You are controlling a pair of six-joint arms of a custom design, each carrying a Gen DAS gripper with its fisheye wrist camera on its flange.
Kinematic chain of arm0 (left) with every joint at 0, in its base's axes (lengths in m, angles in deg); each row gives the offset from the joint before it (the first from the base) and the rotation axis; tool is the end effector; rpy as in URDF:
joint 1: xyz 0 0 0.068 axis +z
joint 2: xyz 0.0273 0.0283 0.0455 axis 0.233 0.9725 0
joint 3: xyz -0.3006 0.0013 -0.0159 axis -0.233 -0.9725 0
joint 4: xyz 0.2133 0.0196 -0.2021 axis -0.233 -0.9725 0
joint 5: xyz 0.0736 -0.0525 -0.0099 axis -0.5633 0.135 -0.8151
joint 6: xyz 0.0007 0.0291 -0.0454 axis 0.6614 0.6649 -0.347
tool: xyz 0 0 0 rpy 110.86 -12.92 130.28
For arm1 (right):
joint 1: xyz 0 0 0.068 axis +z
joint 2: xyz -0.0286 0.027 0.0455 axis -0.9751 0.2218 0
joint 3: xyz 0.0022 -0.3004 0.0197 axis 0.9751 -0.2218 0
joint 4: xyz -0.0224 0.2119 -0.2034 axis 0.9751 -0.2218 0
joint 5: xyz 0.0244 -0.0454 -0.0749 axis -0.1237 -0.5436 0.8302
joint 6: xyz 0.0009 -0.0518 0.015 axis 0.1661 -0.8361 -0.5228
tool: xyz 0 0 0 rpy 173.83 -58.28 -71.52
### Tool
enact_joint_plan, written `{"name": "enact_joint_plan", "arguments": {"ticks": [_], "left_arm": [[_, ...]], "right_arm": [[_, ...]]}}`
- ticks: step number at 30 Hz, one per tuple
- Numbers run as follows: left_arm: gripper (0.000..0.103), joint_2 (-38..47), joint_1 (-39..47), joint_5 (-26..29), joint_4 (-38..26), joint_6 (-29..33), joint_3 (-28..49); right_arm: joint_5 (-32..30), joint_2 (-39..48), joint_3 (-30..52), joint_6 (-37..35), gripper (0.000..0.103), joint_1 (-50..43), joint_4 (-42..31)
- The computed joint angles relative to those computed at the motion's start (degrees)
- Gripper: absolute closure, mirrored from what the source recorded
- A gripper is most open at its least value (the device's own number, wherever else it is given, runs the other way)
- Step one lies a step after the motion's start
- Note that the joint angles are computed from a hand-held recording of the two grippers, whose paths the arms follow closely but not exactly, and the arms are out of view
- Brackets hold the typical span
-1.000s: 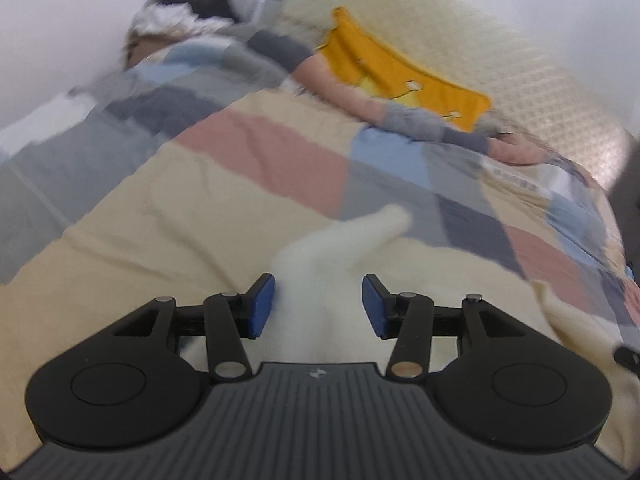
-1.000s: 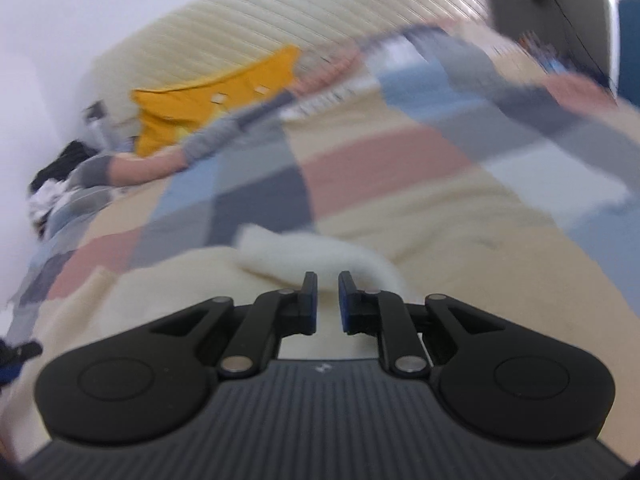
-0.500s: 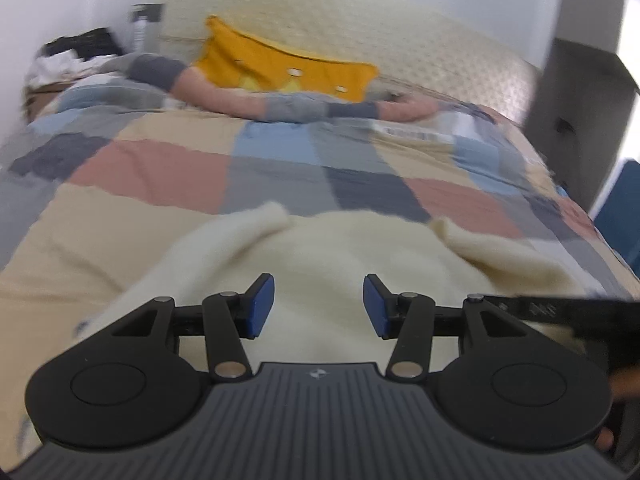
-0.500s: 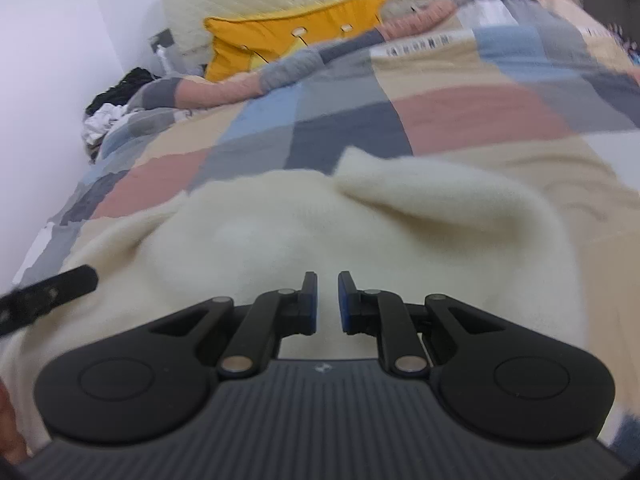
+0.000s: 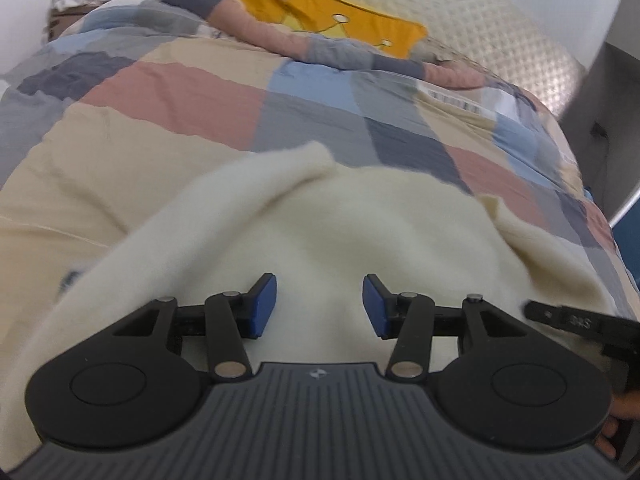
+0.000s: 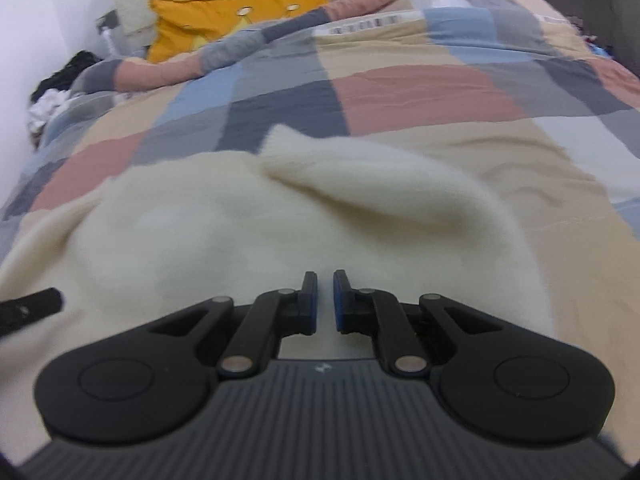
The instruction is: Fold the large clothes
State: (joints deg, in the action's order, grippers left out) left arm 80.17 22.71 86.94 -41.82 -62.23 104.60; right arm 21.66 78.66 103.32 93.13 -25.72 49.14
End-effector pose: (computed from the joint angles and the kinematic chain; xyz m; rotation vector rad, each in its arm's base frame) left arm 0.2847 0.0262 0.2165 0.2948 2.3423 -0.5550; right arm 0.1933 0.2046 0.2076 0.6415 2.2699 -0.0697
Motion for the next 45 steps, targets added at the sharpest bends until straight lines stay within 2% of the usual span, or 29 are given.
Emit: {"name": "enact_joint_plan", "arguments": {"ticks": [3,7,11,14,17,20,24,29,35,37,40,45], "left_arm": [[0.049,-0.02,0.82,-3.24,2.47,-2.58,0.29],[0.049,2.96,3.49,-3.18,3.61,-7.09,2.51],[0.049,4.65,3.19,-6.33,4.66,-8.01,4.12],[0.049,6.1,1.03,-12.77,7.39,-7.71,4.43],[0.049,7.57,0.22,-14.11,7.74,-7.77,5.12],[0.048,6.45,0.39,-12.71,6.9,-4.64,4.23],[0.048,0.66,2.85,-7.08,3.38,-1.09,1.13],[0.048,-9.86,6.12,-0.43,-3.74,5.21,-2.62],[0.048,-24.19,11.03,7.36,-16.98,12.95,-5.96],[0.048,-27.75,12.36,8.42,-21.38,16.03,-6.3],[0.048,-30.32,14.05,8.42,-25.43,19.0,-7.32],[0.048,-29.07,12.13,4.93,-23.82,18.33,-9.48]], "right_arm": [[0.83,0.25,0.69,3.2,0.095,-0.09,-3.88],[0.96,-1.27,0.03,4.94,0.095,-0.47,-5.63],[2.09,-3.42,-0.84,7.28,0.095,-0.7,-8.02],[1.05,-4.61,-2.96,5.76,0.095,-2.31,-5.14],[-1.07,-2.25,-3.23,1.4,0.095,-4.01,-1.97],[-0.43,-1.35,-2.63,0.16,0.093,-3.61,-2.02],[0.73,-4.43,-3.98,3.01,0.091,-1.29,-1.99],[5.19,-4.25,0.06,11.61,0.088,7.24,-10.59],[9.88,-2.03,6.88,23.4,0.088,18.69,-21.08],[10.55,-0.29,8.87,28.02,0.088,21.58,-24.71],[9.16,1.21,9.4,31.45,0.089,23.78,-25.17],[8.23,2.01,8.29,31.89,0.089,23.31,-22.83]]}}
